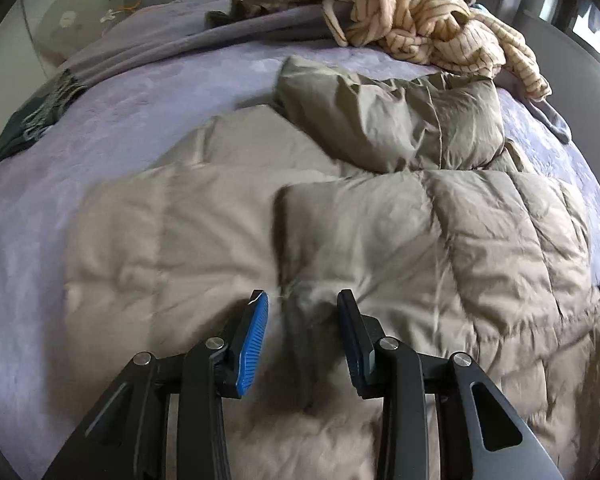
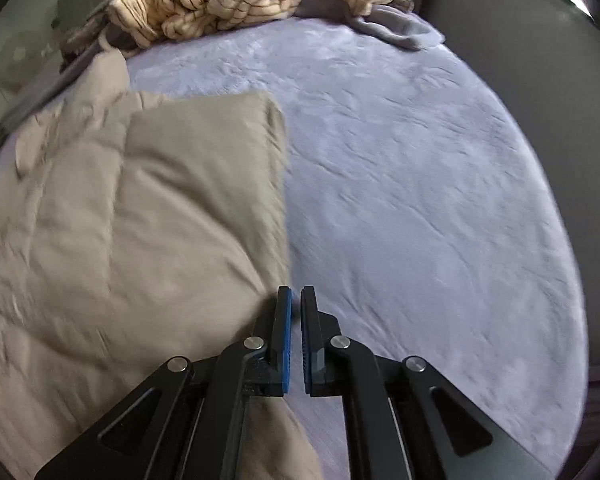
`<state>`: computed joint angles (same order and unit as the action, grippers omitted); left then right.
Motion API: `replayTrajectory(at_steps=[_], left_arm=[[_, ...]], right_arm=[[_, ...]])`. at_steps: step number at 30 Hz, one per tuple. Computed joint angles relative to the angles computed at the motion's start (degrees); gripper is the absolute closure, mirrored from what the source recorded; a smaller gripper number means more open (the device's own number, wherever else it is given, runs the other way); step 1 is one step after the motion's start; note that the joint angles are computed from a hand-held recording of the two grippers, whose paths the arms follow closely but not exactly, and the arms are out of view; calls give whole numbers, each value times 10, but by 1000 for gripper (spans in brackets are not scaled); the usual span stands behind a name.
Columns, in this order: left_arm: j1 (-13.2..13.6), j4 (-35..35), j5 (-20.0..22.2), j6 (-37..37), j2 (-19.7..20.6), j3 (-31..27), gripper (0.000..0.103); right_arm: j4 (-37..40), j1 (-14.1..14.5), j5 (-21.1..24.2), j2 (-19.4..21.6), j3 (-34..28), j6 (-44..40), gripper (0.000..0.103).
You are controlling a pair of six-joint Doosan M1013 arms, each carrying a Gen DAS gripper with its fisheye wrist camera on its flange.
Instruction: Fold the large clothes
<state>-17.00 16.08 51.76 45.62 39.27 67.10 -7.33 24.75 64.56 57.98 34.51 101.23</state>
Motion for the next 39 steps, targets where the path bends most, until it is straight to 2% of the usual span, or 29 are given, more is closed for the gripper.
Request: replayTrajectory(at_steps=[3, 7, 11, 12, 14, 16, 17, 18, 19, 20, 21, 26, 28, 31, 36, 37, 39], left_arm=[[-3, 7, 24, 8, -3, 6, 57], [-6, 5, 41, -16, -18, 18, 57], [-12, -4, 70, -23, -34, 23, 57], [-14, -5, 72, -26, -38, 27, 57], [-18, -10, 77, -30, -52, 36, 57], [-21, -17, 87, -36, -60, 40, 57], [-22, -22, 90, -39, -63, 41, 57], [-22, -30, 94, -41, -66, 42, 47], [-24, -37, 100, -44, -71, 45, 22], [-29, -29, 101, -60, -79, 52, 14], [-33, -18, 99, -75, -85, 59, 11], [-50, -23, 113, -108, -109, 80, 11], [-54, -25, 119, -121, -115, 87, 0], [-62, -29, 122, -136, -126, 97, 0], [-70, -48, 138, -146, -136, 111, 0], [-71, -53, 140, -145, -138, 114, 0], [-75, -56, 143, -141, -141, 119, 0]], right_arm=[[15, -5, 21, -14, 23, 17, 98], [78, -14, 17, -44, 68, 38, 98], [129, -20, 24, -61, 88, 40, 96], [147, -22, 24, -67, 95, 37, 94], [180, -25, 28, -74, 102, 34, 74], [196, -23, 29, -82, 108, 31, 63], [201, -21, 27, -87, 115, 28, 62], [210, -19, 30, -90, 119, 22, 62], [219, -19, 36, -90, 118, 19, 61], [226, -17, 40, -91, 118, 18, 58], [234, -16, 43, -94, 122, 16, 56], [261, -13, 52, -111, 145, 1, 44], [271, -13, 55, -117, 153, -4, 40], [288, -13, 64, -123, 164, -12, 32], [300, -10, 73, -134, 182, -15, 29], [309, -10, 73, -137, 189, -17, 21], [319, -8, 67, -143, 201, -21, 19]])
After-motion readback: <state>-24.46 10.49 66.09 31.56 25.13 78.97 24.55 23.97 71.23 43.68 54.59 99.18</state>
